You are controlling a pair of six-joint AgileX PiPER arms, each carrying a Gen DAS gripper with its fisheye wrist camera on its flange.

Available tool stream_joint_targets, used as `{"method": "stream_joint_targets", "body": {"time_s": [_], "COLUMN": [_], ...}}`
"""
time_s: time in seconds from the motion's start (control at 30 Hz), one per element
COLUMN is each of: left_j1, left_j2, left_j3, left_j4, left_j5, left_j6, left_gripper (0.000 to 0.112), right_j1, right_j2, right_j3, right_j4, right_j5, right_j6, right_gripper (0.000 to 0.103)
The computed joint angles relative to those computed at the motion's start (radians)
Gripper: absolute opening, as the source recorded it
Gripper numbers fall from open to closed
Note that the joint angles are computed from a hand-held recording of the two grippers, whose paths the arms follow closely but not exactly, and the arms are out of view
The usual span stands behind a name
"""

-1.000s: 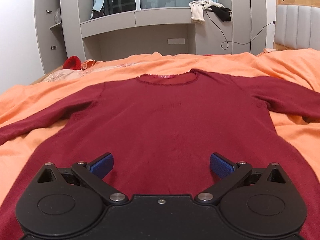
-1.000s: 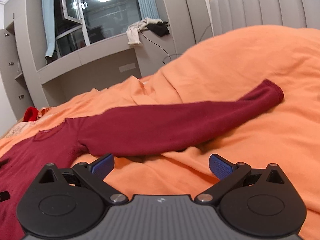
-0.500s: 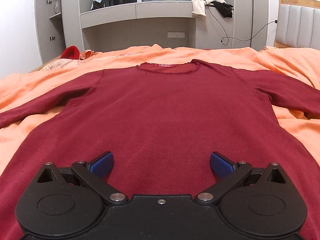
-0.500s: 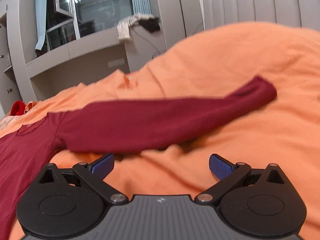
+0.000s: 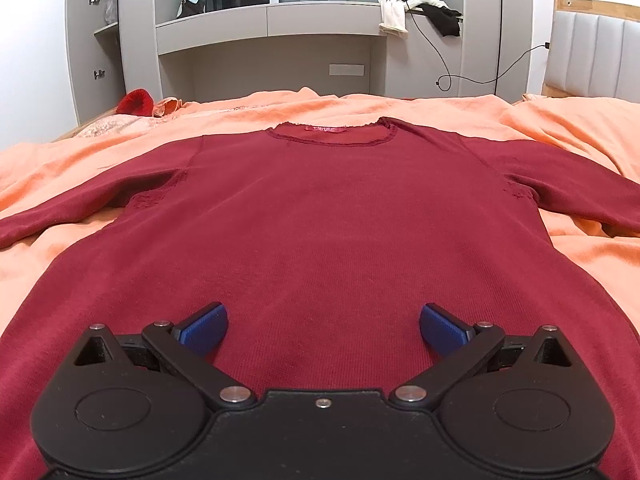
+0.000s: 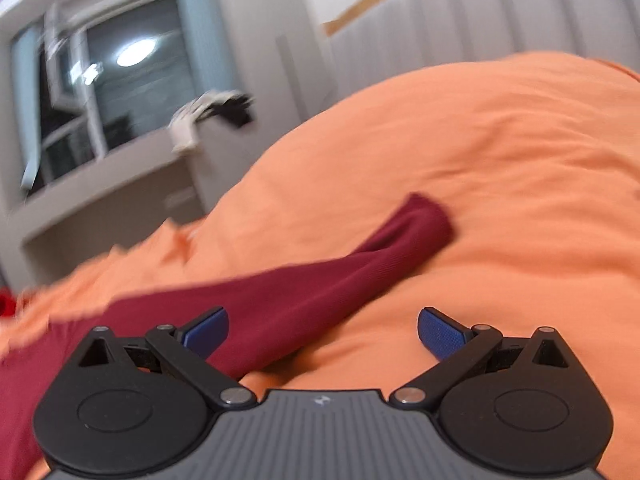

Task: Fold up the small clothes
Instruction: 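Move both grippers toward the sweater, right gripper toward its sleeve cuff, then grasp the sleeve cuff with the right gripper and lay it across the sweater body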

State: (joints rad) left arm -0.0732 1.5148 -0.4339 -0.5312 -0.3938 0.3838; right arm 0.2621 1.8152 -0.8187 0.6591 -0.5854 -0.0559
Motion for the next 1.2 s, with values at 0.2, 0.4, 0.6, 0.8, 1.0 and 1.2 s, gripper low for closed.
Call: {"method": "stream_joint_targets", "body": {"time_s": [0.2,0.4,0.6,0.8,1.0,1.2], "left_j1": [-0.013,-0.020,0.011,0.085,0.124,0.261], "left_j2": [0.009,0.009,-0.010,-0.074,-0.108,-0.155], "left_j3": [0.005,0.009,0.012,0.016,-0.014,-0.059], "left_j4": [-0.017,-0.025,0.061,0.179,-0.011,0.055], "left_j5": [-0.024,-0.032,-0.003,0.037,0.034,0.137], "left_j6": [0.014,0.018,-0.059,-0.160,0.014,-0.074], "left_gripper": [0.103,0.103,0.103,0.103,0.103,0.102], "right_j1": [-0.072,-0.026,-0.022,0.065,0.214,0.367], "right_j2": [0.031,0.132,0.164,0.102,0.064,0.100], "right_j3": [-0.053,-0.210,-0.236,-0.170,-0.246,-0.440], "right_j4": [-0.084,0.321,0.351,0.268,0.236,0.197], "right_j5": [0.015,-0.006,-0.039,-0.168,-0.220,-0.135], "right_j6": [0.122,-0.206,-0.214,-0.222,-0.429,-0.615], "right_gripper": [0.100,0.071,0.011,0.009,0.009,0.009]}}
